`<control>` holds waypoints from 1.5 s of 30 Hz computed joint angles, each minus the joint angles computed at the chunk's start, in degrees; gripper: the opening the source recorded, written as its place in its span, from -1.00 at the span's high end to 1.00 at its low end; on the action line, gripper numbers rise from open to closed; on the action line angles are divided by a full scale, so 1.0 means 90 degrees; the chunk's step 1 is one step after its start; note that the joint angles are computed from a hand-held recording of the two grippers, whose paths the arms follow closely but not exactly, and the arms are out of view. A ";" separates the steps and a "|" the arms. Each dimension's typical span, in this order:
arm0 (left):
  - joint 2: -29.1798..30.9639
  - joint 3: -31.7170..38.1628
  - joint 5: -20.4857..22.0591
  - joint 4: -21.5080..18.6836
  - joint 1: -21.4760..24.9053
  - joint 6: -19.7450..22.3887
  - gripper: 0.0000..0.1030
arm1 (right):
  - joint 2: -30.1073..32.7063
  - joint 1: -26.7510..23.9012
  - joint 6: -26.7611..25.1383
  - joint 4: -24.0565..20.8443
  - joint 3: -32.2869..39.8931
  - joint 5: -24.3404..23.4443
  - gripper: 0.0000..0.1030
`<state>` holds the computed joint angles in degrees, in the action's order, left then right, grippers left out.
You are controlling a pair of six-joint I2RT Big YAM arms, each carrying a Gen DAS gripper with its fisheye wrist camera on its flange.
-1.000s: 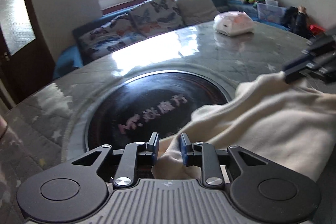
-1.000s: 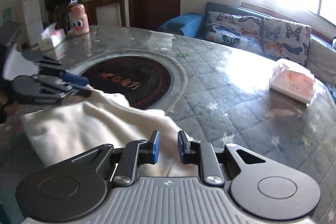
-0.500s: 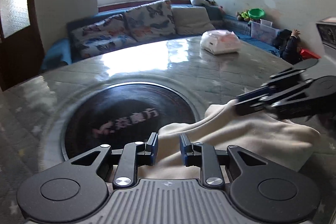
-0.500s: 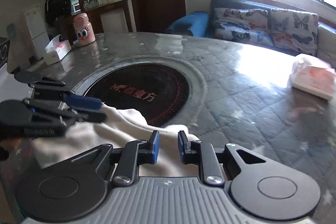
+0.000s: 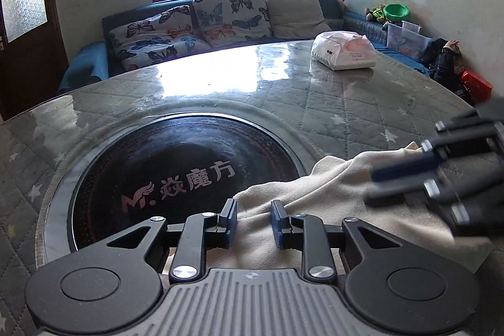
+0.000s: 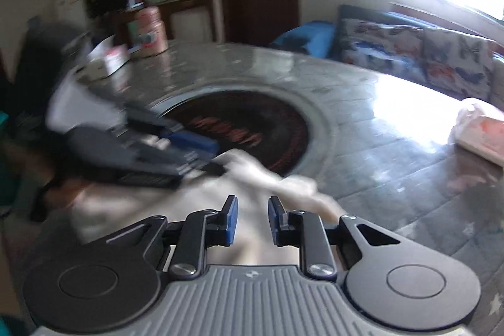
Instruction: Fold clothes
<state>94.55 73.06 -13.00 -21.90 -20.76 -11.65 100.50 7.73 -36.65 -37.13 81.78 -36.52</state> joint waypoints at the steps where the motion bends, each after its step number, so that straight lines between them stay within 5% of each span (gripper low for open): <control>1: 0.0008 0.0012 -0.0021 -0.0015 -0.0006 0.0009 0.49 | -0.0072 0.0005 -0.0120 -0.0055 -0.0114 0.0003 0.59; 12: -0.0017 0.0019 -0.0336 -0.0062 -0.0107 0.0049 0.43 | -0.1346 -0.0457 -0.0786 0.0452 -0.1877 -0.0111 0.46; 18: -0.0743 -0.0699 -0.0437 0.0426 -0.0432 -0.0140 0.45 | -0.1539 -0.0786 -0.0143 0.0620 -0.1884 -0.0507 0.41; 27: -0.1588 -0.1852 -0.0839 0.0619 -0.1049 -0.0679 0.45 | -0.1107 -0.0893 0.0321 0.0717 -0.1704 -0.0151 0.40; 37: -0.1955 -0.2290 -0.0915 0.0588 -0.0913 -0.1327 0.46 | -0.1129 -0.0552 0.0281 0.0887 -0.1691 -0.0392 0.38; 45: -0.1960 -0.1996 -0.0603 0.0746 -0.0550 -0.0922 0.45 | -0.1027 -0.0571 0.0322 0.0729 -0.1351 -0.0428 0.36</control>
